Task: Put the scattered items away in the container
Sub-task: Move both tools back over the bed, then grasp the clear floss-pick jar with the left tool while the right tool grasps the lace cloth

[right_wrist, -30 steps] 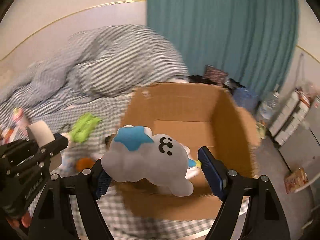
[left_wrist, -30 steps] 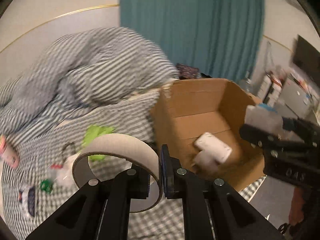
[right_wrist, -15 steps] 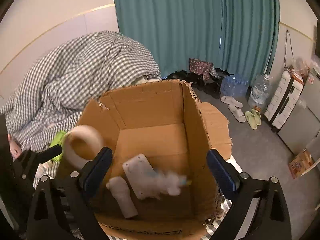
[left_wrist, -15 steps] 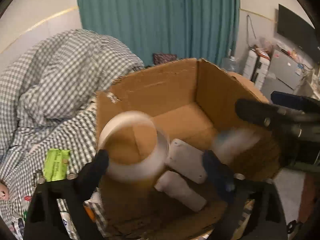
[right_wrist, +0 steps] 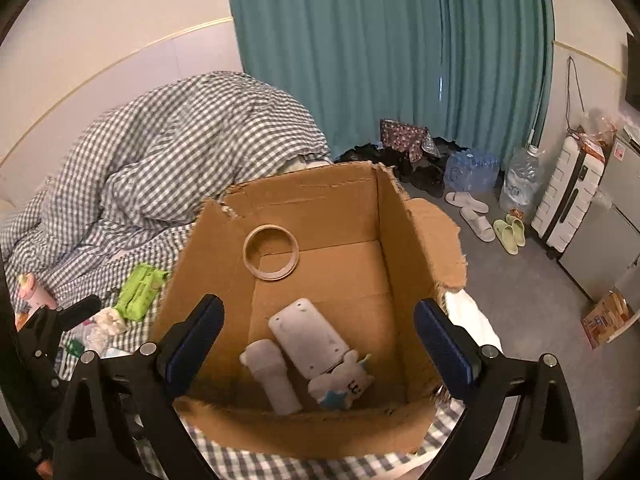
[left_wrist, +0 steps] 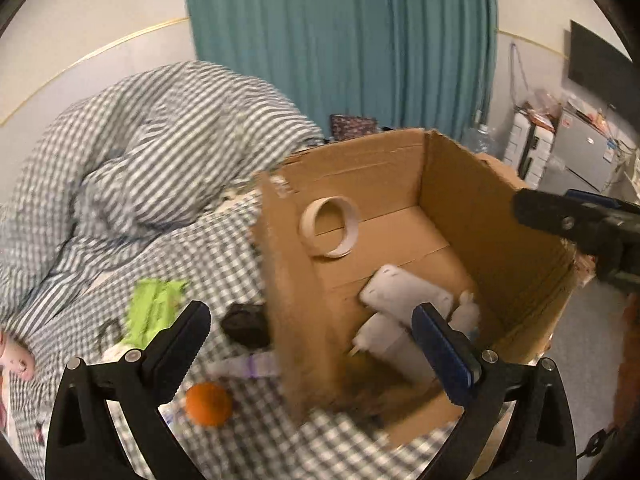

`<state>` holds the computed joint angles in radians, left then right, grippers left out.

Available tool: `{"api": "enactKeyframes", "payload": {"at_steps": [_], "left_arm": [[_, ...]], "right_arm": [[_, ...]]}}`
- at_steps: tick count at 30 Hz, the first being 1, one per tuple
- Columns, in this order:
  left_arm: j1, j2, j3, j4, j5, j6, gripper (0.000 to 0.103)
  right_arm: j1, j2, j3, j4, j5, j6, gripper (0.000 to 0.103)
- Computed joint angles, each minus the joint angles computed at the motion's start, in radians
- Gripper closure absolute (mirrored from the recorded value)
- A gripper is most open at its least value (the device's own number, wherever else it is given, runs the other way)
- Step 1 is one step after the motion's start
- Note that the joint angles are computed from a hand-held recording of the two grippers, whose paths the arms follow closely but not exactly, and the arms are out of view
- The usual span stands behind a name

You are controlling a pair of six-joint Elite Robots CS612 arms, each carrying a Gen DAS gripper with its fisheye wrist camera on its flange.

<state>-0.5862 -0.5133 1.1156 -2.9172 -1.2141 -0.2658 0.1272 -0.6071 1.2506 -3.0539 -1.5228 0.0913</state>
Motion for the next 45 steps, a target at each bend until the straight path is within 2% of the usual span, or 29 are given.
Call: {"api": "enactKeyframes", "payload": {"at_steps": [5,8,12,15,18,22,25,30,33,36,42,45], "left_arm": [[0.029,-0.112,0.213,-0.047,0.081,-0.068,0.000],[0.057,-0.164,0.339,-0.056,0.142,-0.165,0.000],[0.089,-0.209,0.465,-0.042,0.216,-0.316,0.000],[0.113,-0.233,0.546,-0.051,0.219,-0.430,0.000],[0.133,-0.239,0.584,-0.051,0.199,-0.485,0.000],[0.156,-0.217,0.569,-0.067,0.148,-0.447,0.000],[0.170,-0.182,0.524,-0.098,0.110,-0.356,0.000],[0.194,-0.107,0.392,-0.056,0.052,-0.244,0.000],[0.203,-0.061,0.307,0.004,0.032,-0.220,0.000],[0.210,-0.026,0.248,0.034,0.023,-0.212,0.000],[0.237,0.023,0.179,-0.014,-0.083,-0.185,0.000],[0.239,0.045,0.134,0.069,-0.085,-0.176,0.000]], "right_arm": [[0.024,-0.020,0.048,-0.035,0.043,-0.047,0.007],[0.044,-0.018,0.050,-0.021,0.084,-0.077,0.007],[0.079,0.005,0.031,0.004,0.131,-0.134,0.007],[0.104,0.026,0.010,0.043,0.180,-0.181,0.007],[0.137,0.055,-0.023,0.078,0.211,-0.233,0.007],[0.177,0.095,-0.071,0.116,0.251,-0.333,0.007],[0.204,0.127,-0.116,0.166,0.257,-0.443,0.007],[0.220,0.174,-0.202,0.269,0.260,-0.514,0.007],[0.219,0.210,-0.273,0.351,0.259,-0.517,0.007],[0.215,0.242,-0.329,0.388,0.263,-0.495,0.007],[0.212,0.338,-0.519,0.465,0.260,-0.407,0.007],[0.211,0.399,-0.643,0.523,0.280,-0.371,0.007]]}}
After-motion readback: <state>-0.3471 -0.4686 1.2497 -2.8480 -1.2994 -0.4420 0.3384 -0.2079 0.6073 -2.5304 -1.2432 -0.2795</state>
